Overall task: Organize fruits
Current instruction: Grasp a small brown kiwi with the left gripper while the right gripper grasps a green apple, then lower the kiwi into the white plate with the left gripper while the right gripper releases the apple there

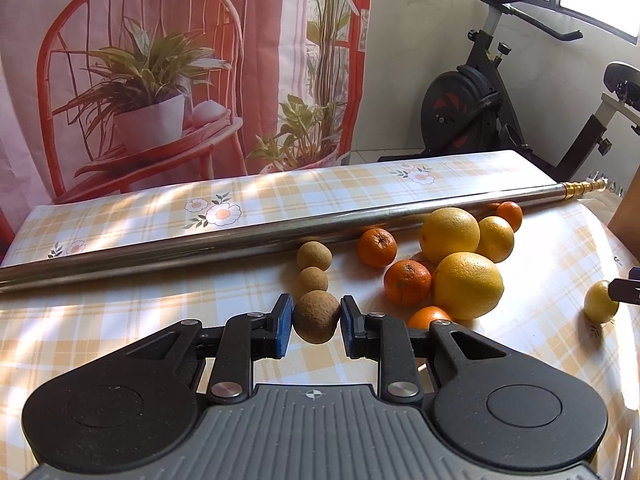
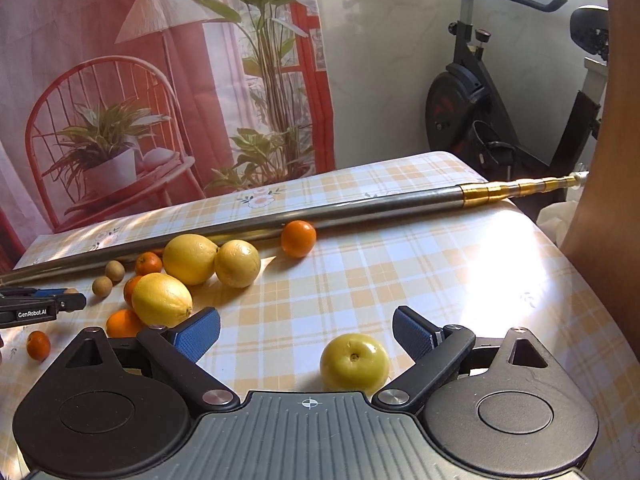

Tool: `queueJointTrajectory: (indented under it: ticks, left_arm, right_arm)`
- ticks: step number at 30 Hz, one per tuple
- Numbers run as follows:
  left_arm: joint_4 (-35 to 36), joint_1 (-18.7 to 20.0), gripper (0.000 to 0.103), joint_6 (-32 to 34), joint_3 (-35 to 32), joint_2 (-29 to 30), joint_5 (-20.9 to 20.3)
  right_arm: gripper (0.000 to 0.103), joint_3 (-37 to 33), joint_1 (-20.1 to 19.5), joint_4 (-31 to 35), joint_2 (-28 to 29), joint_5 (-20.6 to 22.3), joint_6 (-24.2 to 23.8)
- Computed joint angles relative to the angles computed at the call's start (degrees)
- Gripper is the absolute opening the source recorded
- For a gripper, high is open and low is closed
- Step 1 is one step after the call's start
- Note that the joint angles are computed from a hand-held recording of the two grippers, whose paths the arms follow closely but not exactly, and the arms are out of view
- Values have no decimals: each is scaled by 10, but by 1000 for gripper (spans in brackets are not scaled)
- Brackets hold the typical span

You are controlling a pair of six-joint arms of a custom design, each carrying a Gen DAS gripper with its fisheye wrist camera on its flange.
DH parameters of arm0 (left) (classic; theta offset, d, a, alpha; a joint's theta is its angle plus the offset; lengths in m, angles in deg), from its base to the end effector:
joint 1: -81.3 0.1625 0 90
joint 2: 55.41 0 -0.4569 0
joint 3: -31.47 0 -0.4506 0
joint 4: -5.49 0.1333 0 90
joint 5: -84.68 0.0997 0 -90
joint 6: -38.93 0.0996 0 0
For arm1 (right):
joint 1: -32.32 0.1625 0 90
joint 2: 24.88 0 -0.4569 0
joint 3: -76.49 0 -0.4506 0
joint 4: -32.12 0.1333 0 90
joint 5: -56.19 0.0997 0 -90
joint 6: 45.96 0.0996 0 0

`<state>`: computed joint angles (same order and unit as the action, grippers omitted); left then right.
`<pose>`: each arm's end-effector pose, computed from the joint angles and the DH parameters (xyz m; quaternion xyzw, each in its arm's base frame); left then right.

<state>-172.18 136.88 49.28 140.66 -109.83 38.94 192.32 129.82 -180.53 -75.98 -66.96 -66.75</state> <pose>-0.1991 -0.6494 0.1603 0.2397 0.8621 -0.3319 0.2987 0.1569 -0.5874 0.1508 0.0710 -0.8469 0.4321 0.3016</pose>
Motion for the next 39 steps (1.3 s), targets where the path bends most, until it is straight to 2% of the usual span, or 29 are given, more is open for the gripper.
queueJointTrajectory:
  ticks: [4,6,16,19,21,26,31,39]
  left_arm:
    - [-14,-17,27,-25,35,-25,-7]
    - [-17,-23,27,-41,50,-37,-11]
    - [-42,-45,27,-68,109,-64,-12]
    - [-41,-50,27,-65,121,-69,-11]
    - [-36,-52,27,-72,128,-73,-12]
    - [-28,-52,27,-86,140,-78,-17]
    - [-16,-54,27,-103,149,-83,-22]
    - [3,-59,27,-107,160,-81,-7]
  right_arm:
    - [85,12,-16,-5,-1,17,-5]
    - [77,17,-27,-16,-1,32,-6]
    - [63,7,-44,-33,26,19,-45]
    - [54,2,-46,-29,32,15,-51]
    - [45,-4,-44,-39,41,1,-58]
    - [44,-1,-43,-42,40,1,-57]
    - [44,18,-37,-39,22,25,-45]
    - [44,35,-1,3,3,71,-43]
